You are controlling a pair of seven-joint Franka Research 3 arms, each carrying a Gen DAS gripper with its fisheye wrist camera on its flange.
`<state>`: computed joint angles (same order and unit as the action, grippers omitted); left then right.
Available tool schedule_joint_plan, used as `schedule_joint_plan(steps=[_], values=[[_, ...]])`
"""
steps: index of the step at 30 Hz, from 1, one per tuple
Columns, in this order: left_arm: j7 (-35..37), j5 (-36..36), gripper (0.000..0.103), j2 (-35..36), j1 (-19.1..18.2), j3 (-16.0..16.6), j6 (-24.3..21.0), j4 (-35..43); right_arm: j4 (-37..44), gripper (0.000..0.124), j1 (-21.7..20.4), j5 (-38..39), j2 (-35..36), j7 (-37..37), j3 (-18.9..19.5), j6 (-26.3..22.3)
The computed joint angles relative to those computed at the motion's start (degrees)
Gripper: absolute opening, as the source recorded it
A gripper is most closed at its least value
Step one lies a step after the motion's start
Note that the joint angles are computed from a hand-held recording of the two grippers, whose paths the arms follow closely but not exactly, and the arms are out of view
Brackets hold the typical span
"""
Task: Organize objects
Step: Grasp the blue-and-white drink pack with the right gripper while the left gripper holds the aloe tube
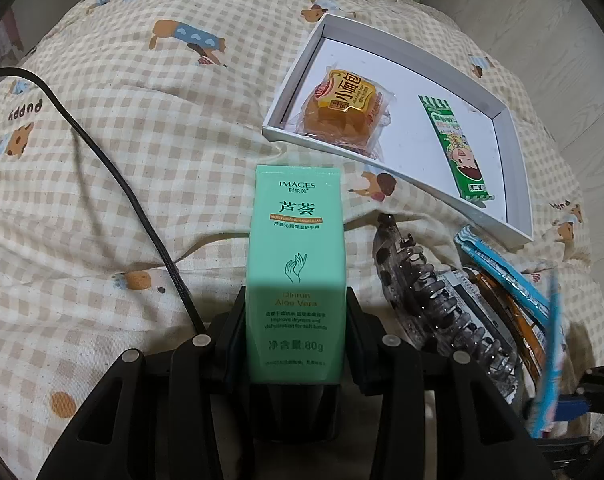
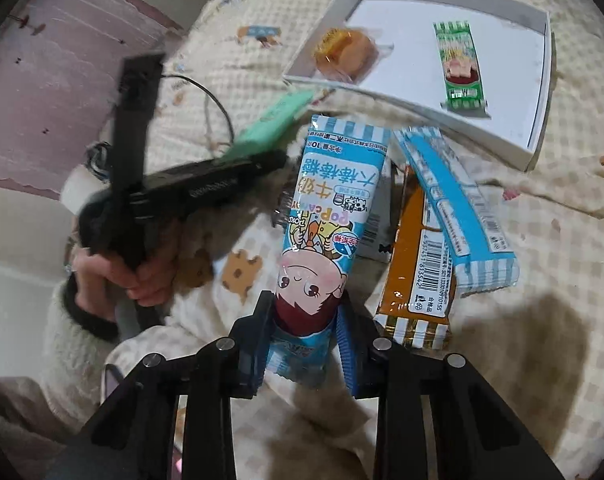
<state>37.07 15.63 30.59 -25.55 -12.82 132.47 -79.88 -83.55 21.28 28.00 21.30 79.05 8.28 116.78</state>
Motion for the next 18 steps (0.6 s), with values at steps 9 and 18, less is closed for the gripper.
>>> schedule_joint_plan(steps=[9,18], values=[[-0.4,2.0,0.042,0.2,-1.1,0.7,-1.7,0.9,-8.3,0.031,-2.7,15.1,-4.5,-16.3,2.1,13.7],[-4.8,6.1,0.042,-2.8,-1.6,1.6,0.6,-3.1,-10.0,0.031,-3.3,18.5,-2.9,-14.4,2.0,15.7]])
